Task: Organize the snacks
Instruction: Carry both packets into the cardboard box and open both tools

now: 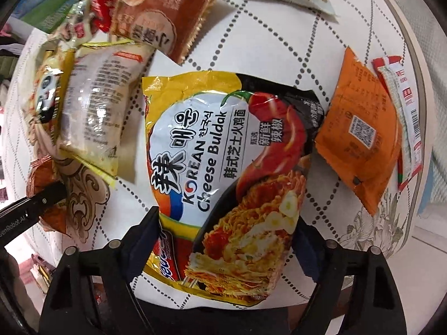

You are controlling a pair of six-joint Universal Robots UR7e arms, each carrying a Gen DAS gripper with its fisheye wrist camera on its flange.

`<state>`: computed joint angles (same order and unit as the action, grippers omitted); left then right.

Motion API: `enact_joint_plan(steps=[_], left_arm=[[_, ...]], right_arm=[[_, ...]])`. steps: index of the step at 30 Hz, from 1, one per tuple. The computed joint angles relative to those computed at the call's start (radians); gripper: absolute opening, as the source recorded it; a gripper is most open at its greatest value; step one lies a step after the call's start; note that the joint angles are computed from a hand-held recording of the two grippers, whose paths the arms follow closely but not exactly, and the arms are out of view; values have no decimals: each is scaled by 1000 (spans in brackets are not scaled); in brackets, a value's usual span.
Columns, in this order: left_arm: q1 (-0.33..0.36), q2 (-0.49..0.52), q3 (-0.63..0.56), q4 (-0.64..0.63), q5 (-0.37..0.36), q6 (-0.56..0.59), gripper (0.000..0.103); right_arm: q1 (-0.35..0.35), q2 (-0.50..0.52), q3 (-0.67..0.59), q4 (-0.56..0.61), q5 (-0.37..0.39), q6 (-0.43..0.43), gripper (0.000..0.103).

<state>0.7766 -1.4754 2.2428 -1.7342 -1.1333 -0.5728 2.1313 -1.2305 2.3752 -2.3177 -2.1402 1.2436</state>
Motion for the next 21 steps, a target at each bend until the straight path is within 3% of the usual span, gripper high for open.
enact_joint_plan(steps=[4,11,14,18,21], left_arm=[[-66,-71,-21,90,-58,-47,44],[-169,-101,-134,113,-148,-88,44],[-217,-49,-236,88,-167,-73,44],[-134,131,-416,-25,-129,79,44],[-126,263,-529,-93,-72,130,44]], right_arm=[[25,-72,3,39,7,-20,78],[109,-230,-38,131,24,-32,78],[148,-295,-101,191,-8,-52,78],[160,-348,-206,217,-83,-145,78],[130,-350,-293,229,-177,-264,78]])
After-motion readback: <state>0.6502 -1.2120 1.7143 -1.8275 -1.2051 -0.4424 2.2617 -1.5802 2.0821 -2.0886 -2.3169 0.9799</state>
